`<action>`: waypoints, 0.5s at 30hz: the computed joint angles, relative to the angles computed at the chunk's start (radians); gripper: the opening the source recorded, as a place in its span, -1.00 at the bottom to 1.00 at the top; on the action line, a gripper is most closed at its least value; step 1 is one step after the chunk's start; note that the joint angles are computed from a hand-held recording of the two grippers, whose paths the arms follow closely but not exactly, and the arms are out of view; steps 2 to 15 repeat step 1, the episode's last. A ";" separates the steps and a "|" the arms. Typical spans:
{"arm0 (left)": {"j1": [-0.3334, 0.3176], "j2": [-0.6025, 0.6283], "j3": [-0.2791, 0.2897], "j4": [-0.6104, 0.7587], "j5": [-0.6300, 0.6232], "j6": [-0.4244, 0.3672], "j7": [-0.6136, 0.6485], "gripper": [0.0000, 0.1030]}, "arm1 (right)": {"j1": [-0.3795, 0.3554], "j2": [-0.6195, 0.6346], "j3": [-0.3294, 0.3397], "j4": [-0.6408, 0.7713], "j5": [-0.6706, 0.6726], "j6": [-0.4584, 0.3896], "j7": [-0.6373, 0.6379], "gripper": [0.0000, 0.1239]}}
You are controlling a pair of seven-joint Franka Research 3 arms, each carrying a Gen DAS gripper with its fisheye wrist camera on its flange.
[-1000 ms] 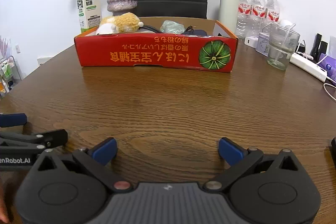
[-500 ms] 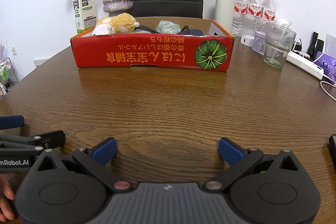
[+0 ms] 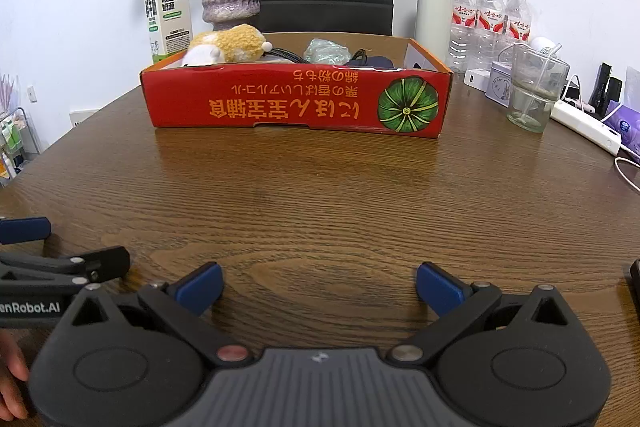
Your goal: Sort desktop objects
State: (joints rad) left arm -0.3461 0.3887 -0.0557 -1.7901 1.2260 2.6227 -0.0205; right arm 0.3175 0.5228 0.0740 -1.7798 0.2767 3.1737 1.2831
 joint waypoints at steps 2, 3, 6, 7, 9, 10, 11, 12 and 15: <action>0.000 0.000 0.000 0.000 0.000 0.000 0.000 1.00 | 0.000 0.000 0.000 0.000 0.000 0.000 0.000 0.66; 0.000 0.000 0.000 0.000 0.000 0.000 0.000 1.00 | 0.000 0.000 0.000 0.000 0.000 0.000 0.000 0.66; 0.000 0.000 0.000 0.000 0.000 0.000 0.000 1.00 | 0.000 0.000 0.000 0.000 0.000 0.000 0.000 0.66; 0.000 0.000 0.000 0.000 0.000 0.000 0.000 1.00 | 0.000 0.000 0.000 0.000 0.000 0.000 0.000 0.66; 0.000 0.000 0.000 0.000 0.000 0.000 0.000 1.00 | 0.000 0.000 0.000 0.000 0.000 0.000 0.000 0.66; 0.000 0.000 0.000 0.000 0.000 0.000 0.000 1.00 | 0.000 0.000 0.000 0.000 0.000 0.000 0.000 0.66; 0.000 0.000 0.000 0.000 0.000 0.000 0.000 1.00 | 0.000 0.000 0.000 0.000 0.000 0.000 0.000 0.66; 0.000 0.000 0.000 0.000 0.000 0.000 0.000 1.00 | 0.000 0.000 0.000 0.000 0.000 0.000 0.000 0.66; 0.000 0.000 0.000 0.000 0.000 0.000 0.000 1.00 | 0.000 0.000 0.000 0.000 0.000 0.000 0.000 0.66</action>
